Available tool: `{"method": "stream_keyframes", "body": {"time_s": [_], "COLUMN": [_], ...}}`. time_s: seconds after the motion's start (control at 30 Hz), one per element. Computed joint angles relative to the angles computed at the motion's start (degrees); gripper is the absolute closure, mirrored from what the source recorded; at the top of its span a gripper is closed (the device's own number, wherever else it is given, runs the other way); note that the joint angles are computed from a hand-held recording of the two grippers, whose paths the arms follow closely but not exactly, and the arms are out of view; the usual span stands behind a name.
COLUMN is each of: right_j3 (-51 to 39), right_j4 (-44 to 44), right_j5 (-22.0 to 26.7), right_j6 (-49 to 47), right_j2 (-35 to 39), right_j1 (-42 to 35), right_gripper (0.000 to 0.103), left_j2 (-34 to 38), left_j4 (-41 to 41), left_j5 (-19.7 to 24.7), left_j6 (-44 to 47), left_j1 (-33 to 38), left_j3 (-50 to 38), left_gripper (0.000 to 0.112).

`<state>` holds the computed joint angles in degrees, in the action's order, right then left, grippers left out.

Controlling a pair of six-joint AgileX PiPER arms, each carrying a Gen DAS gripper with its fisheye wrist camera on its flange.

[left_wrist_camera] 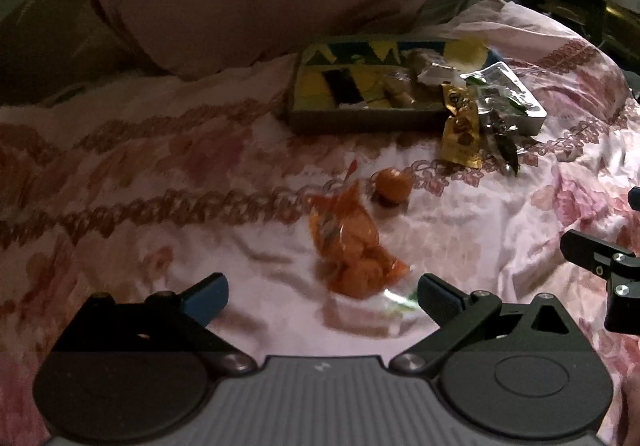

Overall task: Organize snacks
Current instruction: 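Withdraw both grippers from the tray toward the orange candy bag and mandarin, then grasp the orange candy bag with the left gripper while the right grasps the mandarin orange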

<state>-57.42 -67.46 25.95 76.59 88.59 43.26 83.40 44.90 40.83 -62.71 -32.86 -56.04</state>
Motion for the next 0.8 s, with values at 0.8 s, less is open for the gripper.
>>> {"method": "stream_keyframes", "body": {"time_s": [0.8], "right_j3": [-12.50], "right_j4": [17.75], "right_j5": [-7.80], "right_j6": [-21.06], "right_j2": [13.43], "right_j1": [-6.80], "right_gripper": [0.001], "left_j2": [5.03], "left_j4": [-8.09], "left_j5": [-11.66], "left_j6": [8.59], "left_j1": [10.86], "left_j3": [-0.83], "left_gripper": [0.010]}}
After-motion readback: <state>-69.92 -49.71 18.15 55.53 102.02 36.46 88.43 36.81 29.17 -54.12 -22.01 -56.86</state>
